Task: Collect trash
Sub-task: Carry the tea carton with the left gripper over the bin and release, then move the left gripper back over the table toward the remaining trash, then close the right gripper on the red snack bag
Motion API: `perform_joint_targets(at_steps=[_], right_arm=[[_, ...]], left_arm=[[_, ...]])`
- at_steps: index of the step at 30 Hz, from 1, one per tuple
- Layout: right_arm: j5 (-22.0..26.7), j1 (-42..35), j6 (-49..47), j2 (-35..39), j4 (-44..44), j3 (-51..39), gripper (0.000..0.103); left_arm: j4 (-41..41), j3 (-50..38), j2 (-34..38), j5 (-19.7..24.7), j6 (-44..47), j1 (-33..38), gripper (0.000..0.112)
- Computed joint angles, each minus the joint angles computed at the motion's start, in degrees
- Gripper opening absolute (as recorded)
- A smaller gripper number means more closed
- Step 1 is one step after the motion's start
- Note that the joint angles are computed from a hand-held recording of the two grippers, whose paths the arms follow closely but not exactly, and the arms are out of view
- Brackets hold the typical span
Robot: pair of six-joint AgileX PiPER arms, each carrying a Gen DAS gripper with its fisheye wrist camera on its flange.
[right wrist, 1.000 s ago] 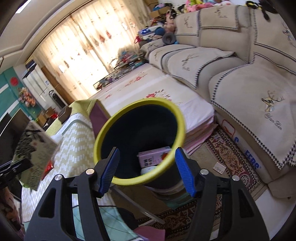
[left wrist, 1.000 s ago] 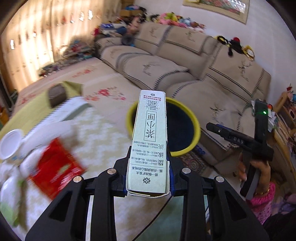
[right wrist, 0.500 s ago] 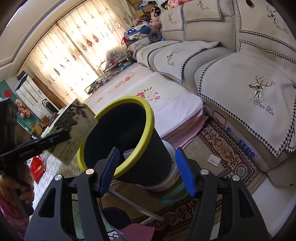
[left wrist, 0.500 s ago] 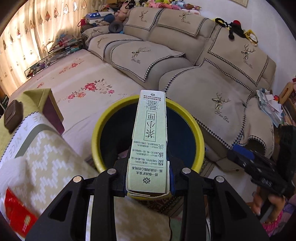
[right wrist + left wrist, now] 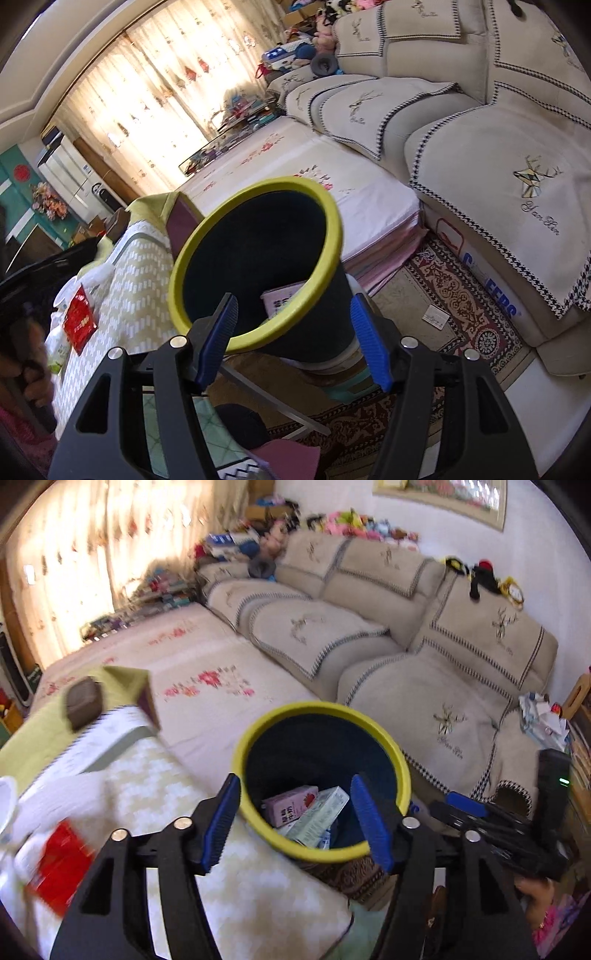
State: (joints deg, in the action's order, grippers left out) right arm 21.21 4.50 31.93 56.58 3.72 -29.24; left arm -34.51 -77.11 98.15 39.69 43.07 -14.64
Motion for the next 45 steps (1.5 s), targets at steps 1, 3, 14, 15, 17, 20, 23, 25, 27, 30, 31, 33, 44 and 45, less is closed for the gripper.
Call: perform_joint_targets(at_steps=[1,3,14,15,17,20,23,25,27,30,31,33,44,45], right_arm=[[-0.17,1.97,2.90,0.70,-2.42,-0.55,0.061],[-0.23,5.01,7.21,1.79,-6.09,-1.56,0.061],[1.38,22.62,27.68,11.68,-23.72,-11.06,0.063],[1.54,24.00,28.44,13.00,-24.44,-12.32,0.063],[2.06,26.71,28.24,16.37,-24.85,-15.67,0.064],[3.13,29.90,25.31,21.13,-23.42,-21.03,0.064],[3.91,32.27,20.64,26.08,-20.48,-26.56,0.064],[4.76,33.23,16.14,29.88,-17.22,-31.29,0.064],[5.45,33.69,12.08,32.44,-14.10,-34.91,0.064],[6.52,34.05,6.90,37.06,-10.57,-41.60,0.064],[7.18,33.96,5.58,38.65,-9.72,-43.87,0.064],[8.14,33.30,1.71,41.74,-6.86,-48.06,0.064],[12.95,31.67,-7.46,53.04,1.54,-61.72,0.064],[12.71,31.70,-7.45,53.14,1.70,-61.70,0.064]], left_arm=[[-2.46,2.88,-2.98,0.05,2.80,2.24,0.067],[-6.27,7.12,-8.06,2.03,7.70,7.62,0.068],[-16.95,21.20,-21.83,15.75,32.50,48.59,0.068],[-17.30,21.42,-21.46,16.97,34.32,51.95,0.068],[-17.60,21.29,-20.25,18.83,36.97,57.75,0.068],[-18.52,20.42,-16.82,22.17,41.03,67.46,0.068],[-19.16,20.11,-14.36,23.54,42.22,72.87,0.068],[-19.49,19.65,-12.49,24.23,42.62,75.42,0.068],[-19.53,19.66,-11.19,23.40,42.52,76.13,0.068],[-19.55,19.43,-9.80,22.78,42.43,76.52,0.068],[-19.65,19.68,-10.00,22.34,41.81,75.87,0.068],[-19.80,19.95,-10.20,22.22,41.12,75.13,0.068],[-19.95,19.08,-9.17,21.08,40.29,74.55,0.068],[-20.06,19.25,-9.21,20.71,40.44,74.36,0.068]])
